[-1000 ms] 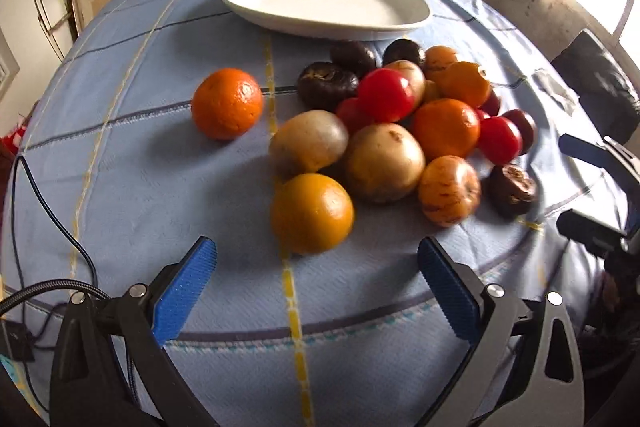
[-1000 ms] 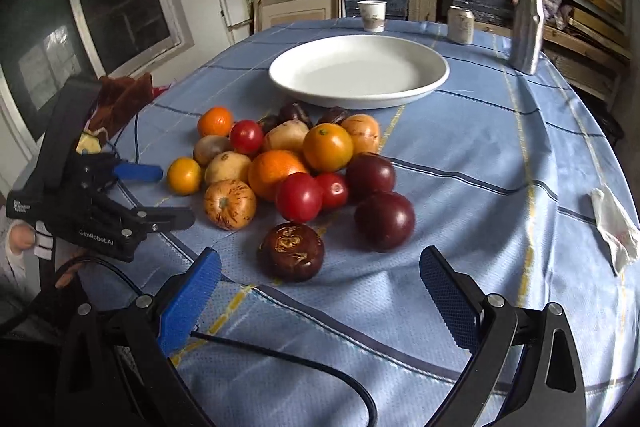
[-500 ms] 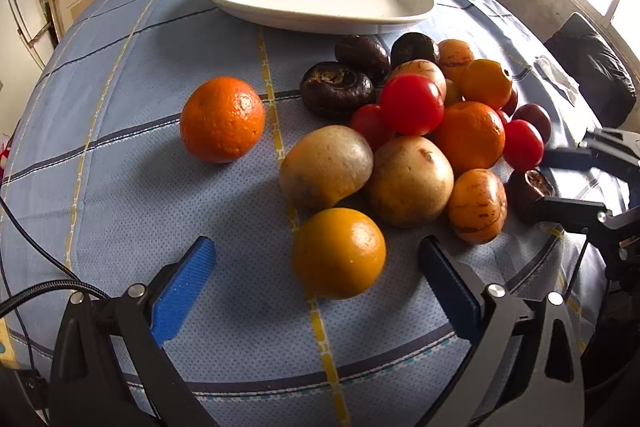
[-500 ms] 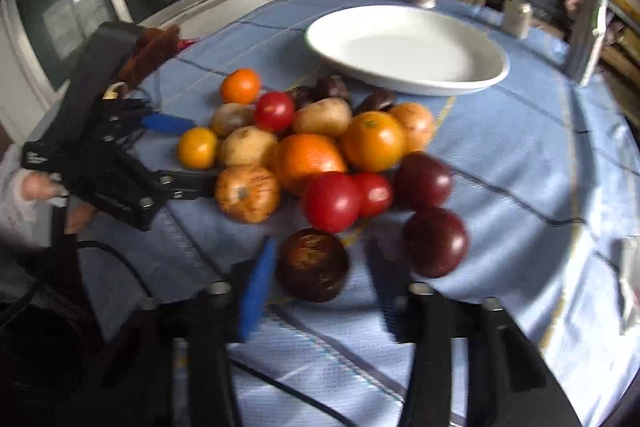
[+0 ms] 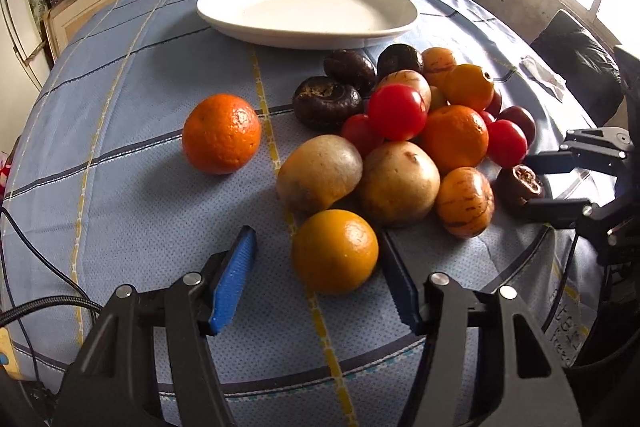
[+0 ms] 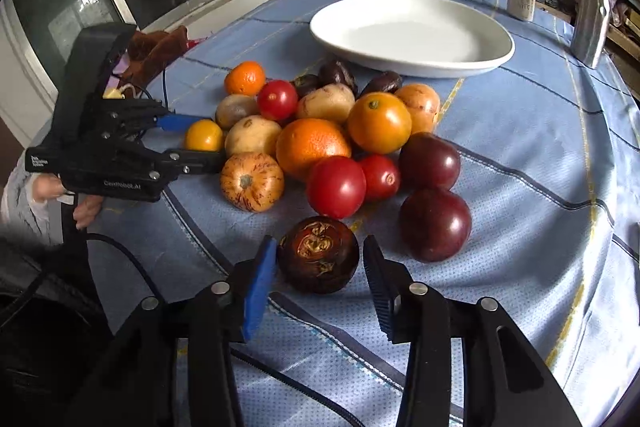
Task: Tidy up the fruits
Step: 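Grasp the orange with the left tool while the right tool grasps the dark brown fruit, then place the orange on the white plate with the left tool while the right tool places the brown fruit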
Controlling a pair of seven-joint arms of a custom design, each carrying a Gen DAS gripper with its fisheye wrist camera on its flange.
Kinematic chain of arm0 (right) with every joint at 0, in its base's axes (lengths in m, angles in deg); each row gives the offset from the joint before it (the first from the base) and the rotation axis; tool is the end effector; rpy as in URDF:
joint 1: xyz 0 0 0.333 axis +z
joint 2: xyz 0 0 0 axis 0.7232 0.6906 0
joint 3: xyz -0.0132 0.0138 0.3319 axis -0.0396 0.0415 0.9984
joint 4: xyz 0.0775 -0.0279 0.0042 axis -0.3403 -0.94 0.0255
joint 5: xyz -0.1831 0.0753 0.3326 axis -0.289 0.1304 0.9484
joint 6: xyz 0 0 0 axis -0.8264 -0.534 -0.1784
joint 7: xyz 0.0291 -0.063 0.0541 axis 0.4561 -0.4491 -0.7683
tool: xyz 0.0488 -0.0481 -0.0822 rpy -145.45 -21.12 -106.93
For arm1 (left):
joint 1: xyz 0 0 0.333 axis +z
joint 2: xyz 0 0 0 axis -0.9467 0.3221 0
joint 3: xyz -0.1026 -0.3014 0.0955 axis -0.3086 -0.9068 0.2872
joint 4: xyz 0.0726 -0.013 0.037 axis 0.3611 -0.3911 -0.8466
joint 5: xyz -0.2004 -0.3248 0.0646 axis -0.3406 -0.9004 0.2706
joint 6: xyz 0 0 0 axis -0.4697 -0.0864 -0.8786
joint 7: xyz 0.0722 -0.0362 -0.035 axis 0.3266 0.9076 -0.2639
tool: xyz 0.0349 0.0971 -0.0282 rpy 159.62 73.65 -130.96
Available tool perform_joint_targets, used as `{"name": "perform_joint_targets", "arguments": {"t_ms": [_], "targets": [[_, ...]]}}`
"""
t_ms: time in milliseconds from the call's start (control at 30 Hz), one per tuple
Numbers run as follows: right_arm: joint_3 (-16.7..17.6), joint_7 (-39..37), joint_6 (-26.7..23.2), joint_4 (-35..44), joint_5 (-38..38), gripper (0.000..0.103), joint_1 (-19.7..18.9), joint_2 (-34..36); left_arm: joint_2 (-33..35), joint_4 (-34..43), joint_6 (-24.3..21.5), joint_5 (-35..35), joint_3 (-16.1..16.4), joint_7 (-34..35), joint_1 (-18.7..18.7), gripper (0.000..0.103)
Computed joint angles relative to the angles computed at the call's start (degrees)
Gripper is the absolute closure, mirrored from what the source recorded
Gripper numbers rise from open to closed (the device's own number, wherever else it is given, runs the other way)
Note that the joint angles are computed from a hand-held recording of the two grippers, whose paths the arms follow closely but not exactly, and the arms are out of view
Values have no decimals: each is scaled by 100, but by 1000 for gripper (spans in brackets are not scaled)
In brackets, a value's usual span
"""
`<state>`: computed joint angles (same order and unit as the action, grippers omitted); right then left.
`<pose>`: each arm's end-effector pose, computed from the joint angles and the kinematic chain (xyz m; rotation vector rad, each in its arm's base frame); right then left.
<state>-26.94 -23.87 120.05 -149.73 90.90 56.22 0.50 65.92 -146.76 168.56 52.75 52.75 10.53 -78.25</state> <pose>0.5046 0.0785 0.3919 -2.3103 0.9799 -0.0674 0.4663 -0.1382 0.4026 -1.8043 2.1056 -0.6122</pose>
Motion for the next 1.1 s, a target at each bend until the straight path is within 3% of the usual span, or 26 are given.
{"name": "perform_joint_targets", "arguments": {"t_ms": [67, 167, 200, 400, 500, 600, 667, 767, 867, 1000, 1100], "targets": [[23, -138, 110, -76, 69, 60, 25, -15, -10, -37, 63, -69, 18, 58, -26, 42], [-13, -231, 9, -71, 103, 60, 12, -42, -50, -119, 195, -445, 128, 415, -198, 60], [-25, -245, -13, -67, 128, 60, 3, -45, -55, -123, 227, -872, 271, 782, -389, 65], [-71, -338, -89, -80, 364, 60, -57, -31, -24, -123, 322, -1264, 225, 1089, -409, 63], [-55, -409, -47, -92, 462, 60, -63, -28, -64, -155, 330, -1034, 91, 826, -268, 65], [-77, -405, -114, -87, 527, 60, -88, -81, -170, -165, 197, -1893, 394, 1419, -643, 66], [-114, -467, -211, -87, 611, 60, -108, -183, -317, -236, 224, -1712, 264, 1228, -500, 66], [-206, -604, -392, 6, 831, 60, -136, -335, -552, -200, 276, -1845, 354, 1350, -596, 66], [-229, -716, -373, 351, 1028, 60, -128, -277, -494, 158, 359, -1167, 94, 960, -181, 65], [-114, -793, -141, 1343, 1342, 60, -120, 358, 241, 1172, 358, -515, 81, 620, 154, 65], [129, -488, 128, 2445, 1292, 60, -163, 1287, 1221, 2265, 233, -50, 215, 418, 272, 65]]}}
